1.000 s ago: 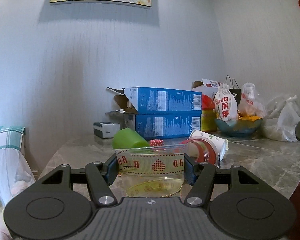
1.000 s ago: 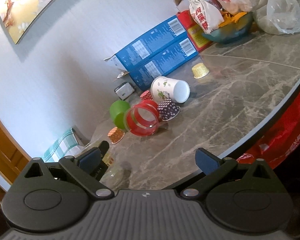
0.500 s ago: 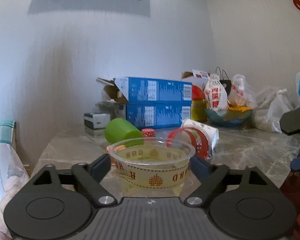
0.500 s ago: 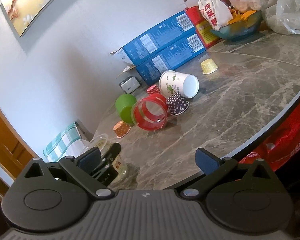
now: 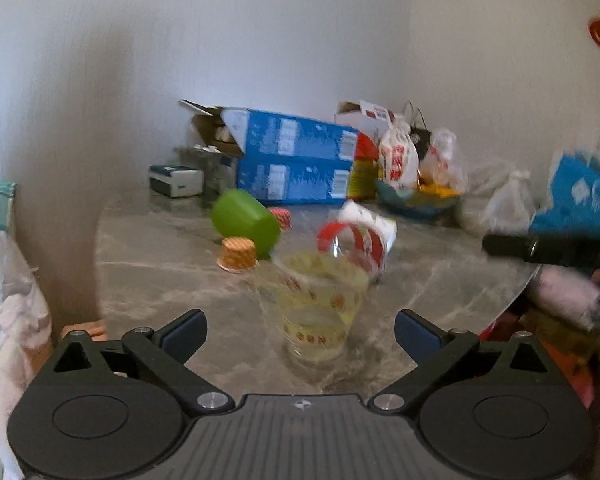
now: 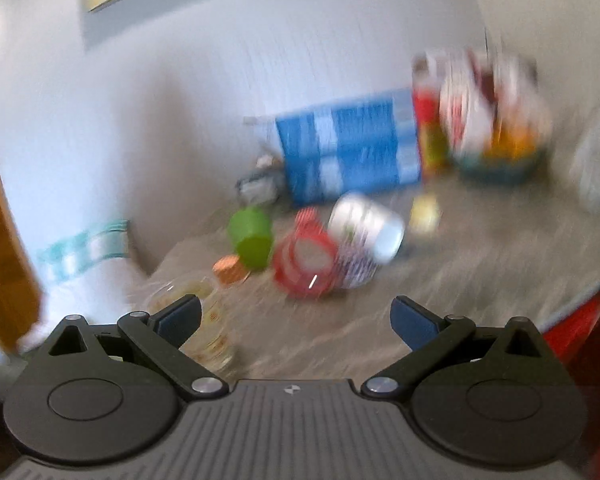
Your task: Flip cup upright
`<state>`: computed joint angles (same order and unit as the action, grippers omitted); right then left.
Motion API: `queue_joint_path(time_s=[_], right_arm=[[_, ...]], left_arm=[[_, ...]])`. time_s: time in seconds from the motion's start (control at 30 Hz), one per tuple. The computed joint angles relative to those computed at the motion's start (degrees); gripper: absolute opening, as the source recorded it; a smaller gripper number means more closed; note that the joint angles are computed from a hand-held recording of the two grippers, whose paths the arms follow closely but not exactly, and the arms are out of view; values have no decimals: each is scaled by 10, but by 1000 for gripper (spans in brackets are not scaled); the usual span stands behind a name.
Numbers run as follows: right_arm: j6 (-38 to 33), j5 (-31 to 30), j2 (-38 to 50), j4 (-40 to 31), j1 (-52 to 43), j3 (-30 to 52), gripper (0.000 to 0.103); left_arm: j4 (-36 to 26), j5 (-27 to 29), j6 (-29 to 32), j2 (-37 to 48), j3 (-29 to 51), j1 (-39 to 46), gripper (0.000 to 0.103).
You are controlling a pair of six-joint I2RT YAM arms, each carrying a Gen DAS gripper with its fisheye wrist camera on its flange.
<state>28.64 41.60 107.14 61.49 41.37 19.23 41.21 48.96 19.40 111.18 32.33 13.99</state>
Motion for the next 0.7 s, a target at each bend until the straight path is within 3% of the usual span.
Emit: queue_joint_path(time_s=[0.07, 0.1, 0.2, 0.3, 0.43, 0.7], right_arm=[[-37, 60, -4, -23, 34, 14, 102], [-29, 66, -25, -72, 42, 24, 102], [47, -7, -123, -278, 36, 59, 102], [75, -64, -170, -335, 30, 64, 102], [73, -49, -176, -391, 45, 91, 102], [70, -80, -157, -364, 23, 90, 102]], left_arm=[[-113, -15, 26, -67, 18, 15, 101], [-170, -34, 37, -103, 29, 19, 101], [-321, -64, 77, -184, 68, 29, 101], [-436, -49, 121, -210, 110, 35, 101], [-475, -43, 132, -203, 127, 23, 101], [-454, -65, 120, -184, 123, -1, 101]])
